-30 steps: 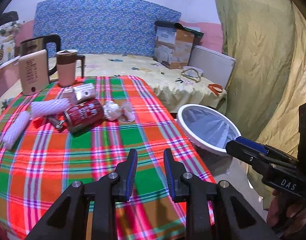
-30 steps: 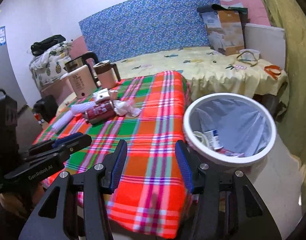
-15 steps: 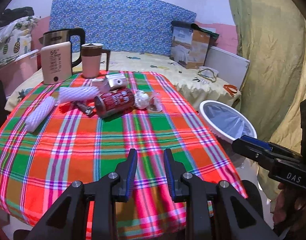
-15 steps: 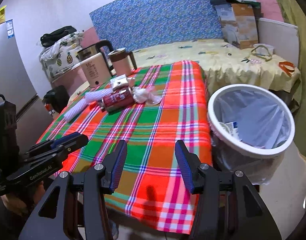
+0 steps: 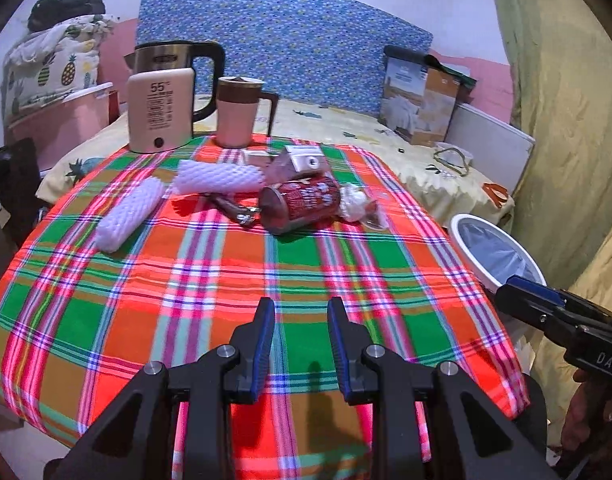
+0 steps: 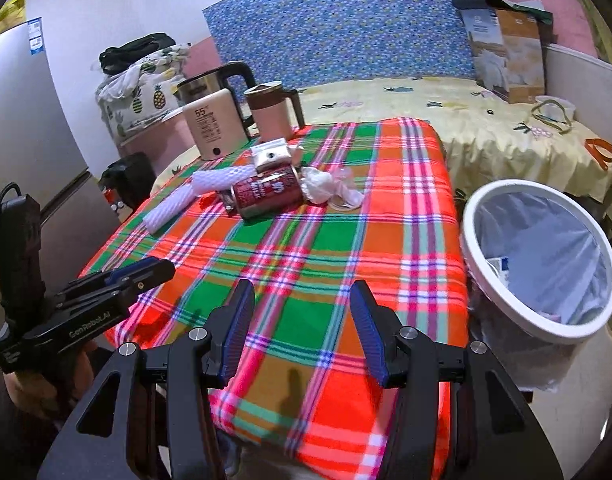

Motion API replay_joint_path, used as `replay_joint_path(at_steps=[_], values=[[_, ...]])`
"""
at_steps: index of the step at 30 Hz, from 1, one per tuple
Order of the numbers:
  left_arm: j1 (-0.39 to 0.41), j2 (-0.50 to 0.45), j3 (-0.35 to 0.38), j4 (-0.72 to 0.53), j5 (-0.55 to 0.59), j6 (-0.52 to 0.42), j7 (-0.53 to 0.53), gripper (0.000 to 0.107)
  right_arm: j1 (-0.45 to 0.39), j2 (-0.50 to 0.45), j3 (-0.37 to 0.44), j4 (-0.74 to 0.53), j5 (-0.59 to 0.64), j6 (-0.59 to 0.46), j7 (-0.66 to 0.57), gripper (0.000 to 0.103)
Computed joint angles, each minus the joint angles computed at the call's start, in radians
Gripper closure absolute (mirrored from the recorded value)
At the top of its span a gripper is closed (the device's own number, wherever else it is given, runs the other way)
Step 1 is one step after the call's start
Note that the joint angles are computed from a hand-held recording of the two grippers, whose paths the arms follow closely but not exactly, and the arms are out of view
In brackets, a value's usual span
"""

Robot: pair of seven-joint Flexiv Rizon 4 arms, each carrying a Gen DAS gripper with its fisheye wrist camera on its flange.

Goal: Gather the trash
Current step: 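Move both open tools back toward the remaining table items, then grasp the white foam net with the left tool while the right tool grasps the red milk can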

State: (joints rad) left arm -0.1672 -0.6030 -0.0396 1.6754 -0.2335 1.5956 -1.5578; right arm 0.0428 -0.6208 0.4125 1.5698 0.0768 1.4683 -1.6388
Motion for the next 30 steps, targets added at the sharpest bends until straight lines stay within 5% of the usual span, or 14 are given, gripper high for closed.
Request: replay_joint_path(at_steps=[23, 30], values=[[-0.016, -0.091, 0.244, -0.158, 0.058, -0.054, -0.109, 0.069, 0.152, -0.12, -0.102, -0.207, -0.082, -0.08, 0.066, 0.051], [0.039, -0.144, 0.227, -0.242, 0.075, -0.122, -0.122, 0.068, 0.222, -0.176, -0.167, -0.299, -0.138, -0.119, 0.115, 0.051]])
